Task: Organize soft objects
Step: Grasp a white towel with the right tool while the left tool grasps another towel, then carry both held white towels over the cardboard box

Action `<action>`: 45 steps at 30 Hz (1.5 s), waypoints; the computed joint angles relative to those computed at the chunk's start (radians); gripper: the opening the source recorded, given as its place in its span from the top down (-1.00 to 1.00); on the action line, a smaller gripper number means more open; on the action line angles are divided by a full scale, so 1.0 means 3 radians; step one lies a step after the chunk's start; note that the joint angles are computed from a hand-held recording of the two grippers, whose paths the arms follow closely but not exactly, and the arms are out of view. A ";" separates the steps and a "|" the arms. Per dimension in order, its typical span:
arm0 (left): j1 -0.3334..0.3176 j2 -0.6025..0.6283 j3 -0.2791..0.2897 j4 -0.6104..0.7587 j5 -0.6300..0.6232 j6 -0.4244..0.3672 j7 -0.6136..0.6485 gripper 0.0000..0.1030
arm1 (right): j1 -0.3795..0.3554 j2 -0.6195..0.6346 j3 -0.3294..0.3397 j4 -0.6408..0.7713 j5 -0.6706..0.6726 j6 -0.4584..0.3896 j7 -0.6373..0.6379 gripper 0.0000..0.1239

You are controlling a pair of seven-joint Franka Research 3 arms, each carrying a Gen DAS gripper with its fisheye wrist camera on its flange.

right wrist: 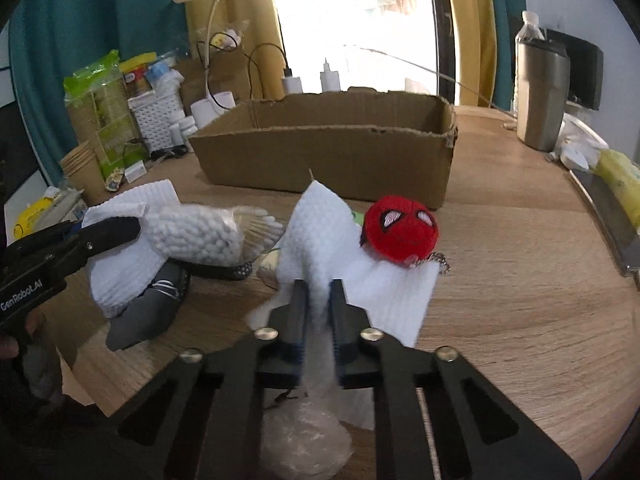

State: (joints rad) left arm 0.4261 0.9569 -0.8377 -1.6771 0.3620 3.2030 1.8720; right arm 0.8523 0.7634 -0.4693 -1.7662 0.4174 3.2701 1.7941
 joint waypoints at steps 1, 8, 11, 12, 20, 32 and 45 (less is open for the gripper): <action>0.0003 -0.0005 -0.0003 -0.0009 0.0007 0.0024 0.0004 0.83 | -0.0016 -0.0029 0.0028 -0.0039 -0.0004 0.0072 -0.0015 0.86; 0.0113 0.0050 -0.0134 -0.0048 0.0112 0.0083 -0.0005 0.90 | 0.0050 -0.0150 0.0040 -0.0201 0.0253 0.0412 -0.0294 0.90; 0.0167 0.0065 -0.0192 -0.0070 0.0164 0.0109 -0.0031 0.90 | 0.0032 -0.0189 0.0089 -0.0224 0.0355 0.0502 -0.0424 0.90; 0.0188 0.0076 -0.0216 -0.0073 0.0179 0.0118 -0.0042 0.90 | 0.0036 -0.0192 0.0094 -0.0224 0.0394 0.0521 -0.0467 0.90; 0.0372 0.0179 -0.0446 -0.0081 0.0296 0.0127 -0.0052 0.90 | -0.0023 -0.0307 0.0250 -0.0284 0.0631 0.0746 -0.0833 0.90; 0.0524 0.0232 -0.0596 -0.0031 0.0518 0.0259 -0.0148 0.90 | -0.0065 -0.0377 0.0354 -0.0241 0.1111 0.0919 -0.1400 0.90; 0.0514 0.0502 -0.0887 0.0315 0.0552 0.0118 0.0087 0.90 | -0.0249 -0.0398 0.0536 -0.0024 0.1584 0.1025 -0.2074 0.90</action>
State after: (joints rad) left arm 0.5803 1.1074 -1.1038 -1.5827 0.5274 3.2384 1.8980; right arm 0.7775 0.6441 -0.3085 -1.7735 0.8927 3.5777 1.1720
